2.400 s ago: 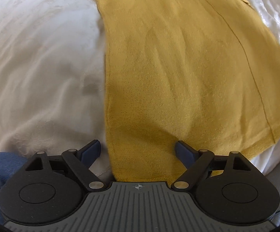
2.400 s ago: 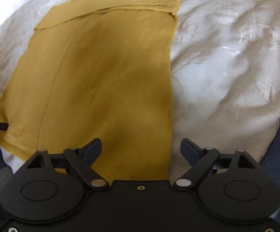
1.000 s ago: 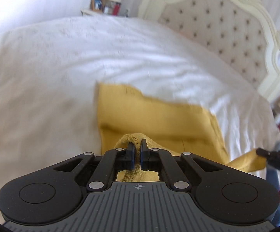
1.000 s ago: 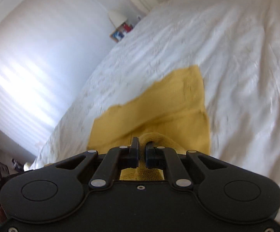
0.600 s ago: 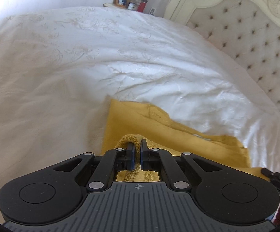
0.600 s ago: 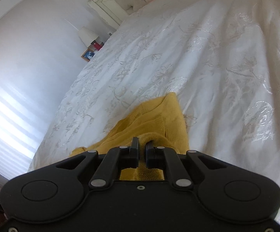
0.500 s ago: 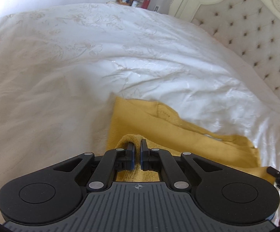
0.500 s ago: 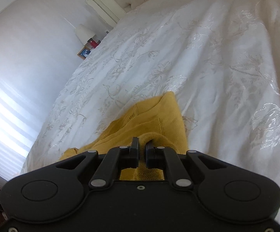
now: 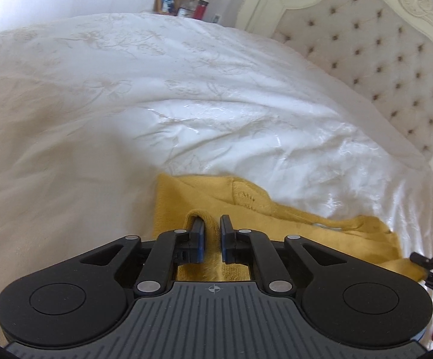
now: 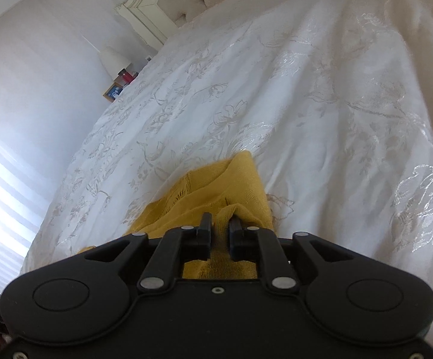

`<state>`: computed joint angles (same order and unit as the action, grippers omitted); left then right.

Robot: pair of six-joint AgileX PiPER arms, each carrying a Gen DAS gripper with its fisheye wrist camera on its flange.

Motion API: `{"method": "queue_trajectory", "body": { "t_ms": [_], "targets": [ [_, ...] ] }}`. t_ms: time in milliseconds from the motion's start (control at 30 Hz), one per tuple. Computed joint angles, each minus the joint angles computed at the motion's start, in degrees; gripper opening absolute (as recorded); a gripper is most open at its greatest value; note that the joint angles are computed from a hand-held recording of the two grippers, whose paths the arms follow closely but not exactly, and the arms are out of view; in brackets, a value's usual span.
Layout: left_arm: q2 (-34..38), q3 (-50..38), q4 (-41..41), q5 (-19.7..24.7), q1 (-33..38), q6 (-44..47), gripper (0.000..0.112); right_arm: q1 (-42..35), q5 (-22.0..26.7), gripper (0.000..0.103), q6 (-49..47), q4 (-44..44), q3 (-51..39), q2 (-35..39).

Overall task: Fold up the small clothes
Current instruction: 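Grasp the hem with both tools and lift it toward the collar, then lay the hem over the collar and open both tools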

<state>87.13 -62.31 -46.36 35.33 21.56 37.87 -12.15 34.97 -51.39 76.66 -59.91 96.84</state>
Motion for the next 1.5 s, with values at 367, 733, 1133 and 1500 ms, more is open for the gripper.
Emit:
{"method": "queue_trajectory", "body": {
  "t_ms": [367, 733, 1133, 1500],
  "targets": [
    [-9.3, 8.8, 11.2, -8.7, -0.9, -7.8, 0.044, 3.2, -9.5, 0.074, -14.5, 0.2, 9.2, -13.1],
    [-14.9, 18.8, 18.6, -12.9, -16.3, -3.0, 0.044, 22.8, -20.3, 0.054, -9.2, -21.2, 16.7, -17.9],
    [1.1, 1.2, 19.3, -9.9, -14.9, -11.9, 0.045, 24.3, -19.1, 0.053, 24.7, -50.8, -4.4, -1.3],
    [1.7, -3.1, 19.3, -7.5, -9.1, -12.6, 0.046, 16.0, -17.6, 0.053, 20.7, -36.5, -8.7, 2.0]
  ]
}}
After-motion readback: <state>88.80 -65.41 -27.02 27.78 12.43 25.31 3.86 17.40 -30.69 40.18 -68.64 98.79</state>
